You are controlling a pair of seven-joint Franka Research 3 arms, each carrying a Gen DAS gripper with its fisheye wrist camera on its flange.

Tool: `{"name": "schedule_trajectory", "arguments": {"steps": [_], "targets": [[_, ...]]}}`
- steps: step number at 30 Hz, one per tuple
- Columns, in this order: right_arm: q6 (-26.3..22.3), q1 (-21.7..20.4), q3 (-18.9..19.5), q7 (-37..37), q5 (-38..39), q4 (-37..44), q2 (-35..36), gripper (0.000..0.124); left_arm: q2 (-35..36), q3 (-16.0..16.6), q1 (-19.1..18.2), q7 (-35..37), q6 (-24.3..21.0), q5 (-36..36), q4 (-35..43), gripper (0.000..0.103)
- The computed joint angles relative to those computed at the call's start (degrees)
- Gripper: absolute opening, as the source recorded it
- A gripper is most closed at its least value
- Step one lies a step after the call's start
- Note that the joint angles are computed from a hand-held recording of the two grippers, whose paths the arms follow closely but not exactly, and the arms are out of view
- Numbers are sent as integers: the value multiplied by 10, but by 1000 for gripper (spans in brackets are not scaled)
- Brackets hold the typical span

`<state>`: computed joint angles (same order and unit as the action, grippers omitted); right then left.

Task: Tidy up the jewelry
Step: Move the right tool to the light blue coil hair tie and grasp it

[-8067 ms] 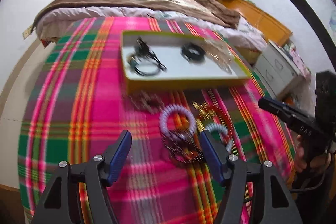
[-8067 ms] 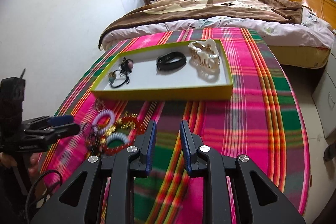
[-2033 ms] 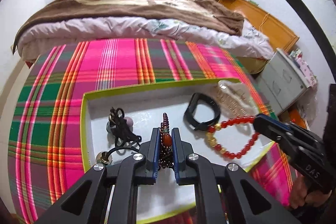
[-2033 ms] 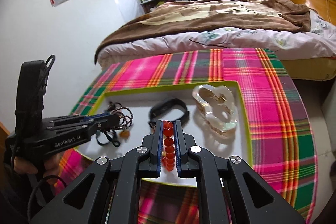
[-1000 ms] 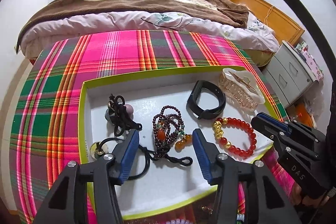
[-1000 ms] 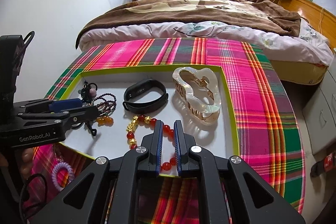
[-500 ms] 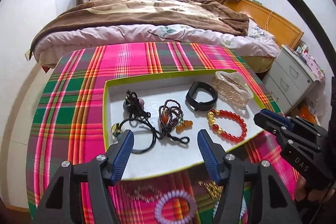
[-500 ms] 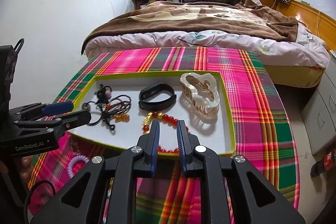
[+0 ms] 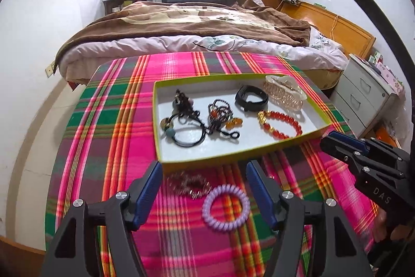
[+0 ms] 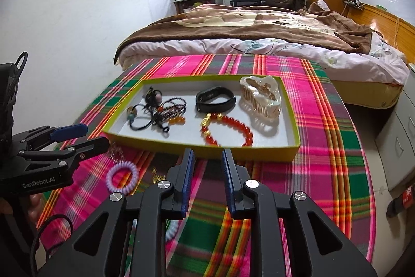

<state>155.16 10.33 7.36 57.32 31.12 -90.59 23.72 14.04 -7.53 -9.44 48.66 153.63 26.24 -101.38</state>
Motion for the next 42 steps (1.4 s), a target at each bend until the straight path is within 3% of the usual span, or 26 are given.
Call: {"name": "schedule_trajectory", "arguments": {"steps": [12,14,16,25,32,35,37,42], "targets": [[-20,1,-2,-19,1,-58,-25,24,-68,-2,20,-34,53,-15,-126,67],[-33,7,-6,-24,-13,-61,-24,28,-78,-3,26,-33,64,-26,-144,67],[-36,9,-4,-31,-14,-64,-24,47,-87,-2,29,-42,68,-24,-159,68],[-41,41,-23,-17,-85,-51,-12,47,-105,-5,43,-38,84,-52,-194,71],[-38,34,-13,-29,-84,-58,-16,47,-101,-7,46,-21,85,-74,-193,71],[-37,30,-8,-42,-74,-59,-17,36,-97,-7,46,-14,84,-80,-190,71],[-38,28,-4,-54,-67,-60,-18,19,-94,-7,46,-11,81,-84,-186,71],[-44,18,2,-75,-37,-70,-26,10,-86,-7,47,-2,74,-96,-175,71]]}}
